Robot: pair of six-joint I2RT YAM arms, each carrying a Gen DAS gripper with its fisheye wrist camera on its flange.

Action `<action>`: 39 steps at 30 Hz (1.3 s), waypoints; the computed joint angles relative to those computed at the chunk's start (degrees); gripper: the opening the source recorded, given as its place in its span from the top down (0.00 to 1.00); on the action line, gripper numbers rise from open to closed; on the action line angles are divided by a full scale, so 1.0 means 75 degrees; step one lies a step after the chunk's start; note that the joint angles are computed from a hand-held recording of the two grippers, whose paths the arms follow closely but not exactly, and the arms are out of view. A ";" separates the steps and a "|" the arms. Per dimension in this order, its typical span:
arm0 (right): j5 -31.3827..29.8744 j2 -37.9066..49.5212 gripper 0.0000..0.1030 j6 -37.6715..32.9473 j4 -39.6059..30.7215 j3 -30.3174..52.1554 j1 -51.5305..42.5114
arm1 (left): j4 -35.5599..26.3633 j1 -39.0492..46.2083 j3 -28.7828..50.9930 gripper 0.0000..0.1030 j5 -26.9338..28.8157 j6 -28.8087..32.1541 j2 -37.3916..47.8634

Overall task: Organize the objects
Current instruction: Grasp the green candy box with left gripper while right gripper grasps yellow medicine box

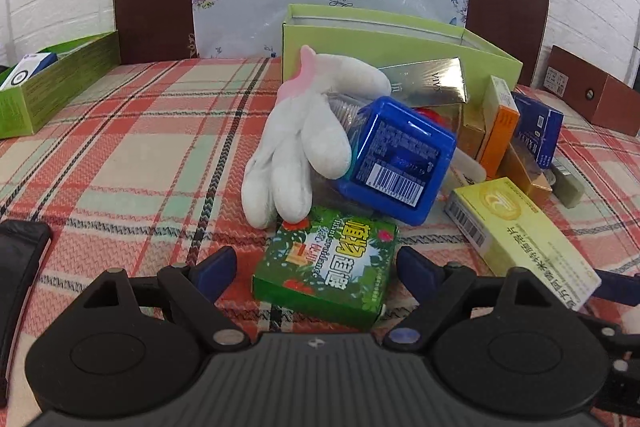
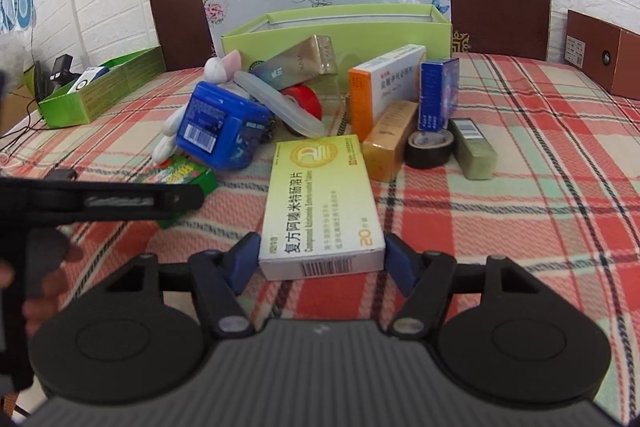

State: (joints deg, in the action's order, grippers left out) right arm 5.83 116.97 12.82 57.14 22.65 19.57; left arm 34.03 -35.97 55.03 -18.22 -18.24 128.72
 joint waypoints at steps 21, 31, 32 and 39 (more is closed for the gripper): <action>-0.0037 -0.0784 0.23 -0.0642 -0.0466 -0.0503 -0.0181 | -0.0006 -0.0724 -0.1334 0.27 0.0543 -0.0396 -0.1055; -0.0197 -0.0586 0.24 -0.1162 -0.1284 0.0266 -0.0341 | -0.0021 -0.0804 -0.1269 0.27 0.0480 -0.0287 -0.0984; -0.0255 -0.0559 0.24 -0.1192 -0.1299 0.0299 -0.0367 | -0.0029 -0.0805 -0.1262 0.27 0.0467 -0.0274 -0.0974; -0.0382 -0.0409 0.30 -0.1407 -0.1429 0.0501 -0.0398 | 0.0019 -0.0718 -0.1262 0.27 0.0565 -0.0295 -0.0953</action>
State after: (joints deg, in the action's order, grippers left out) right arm 2.97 113.90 2.27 46.43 26.41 16.59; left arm 34.17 -41.36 45.57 -13.98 -20.45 121.57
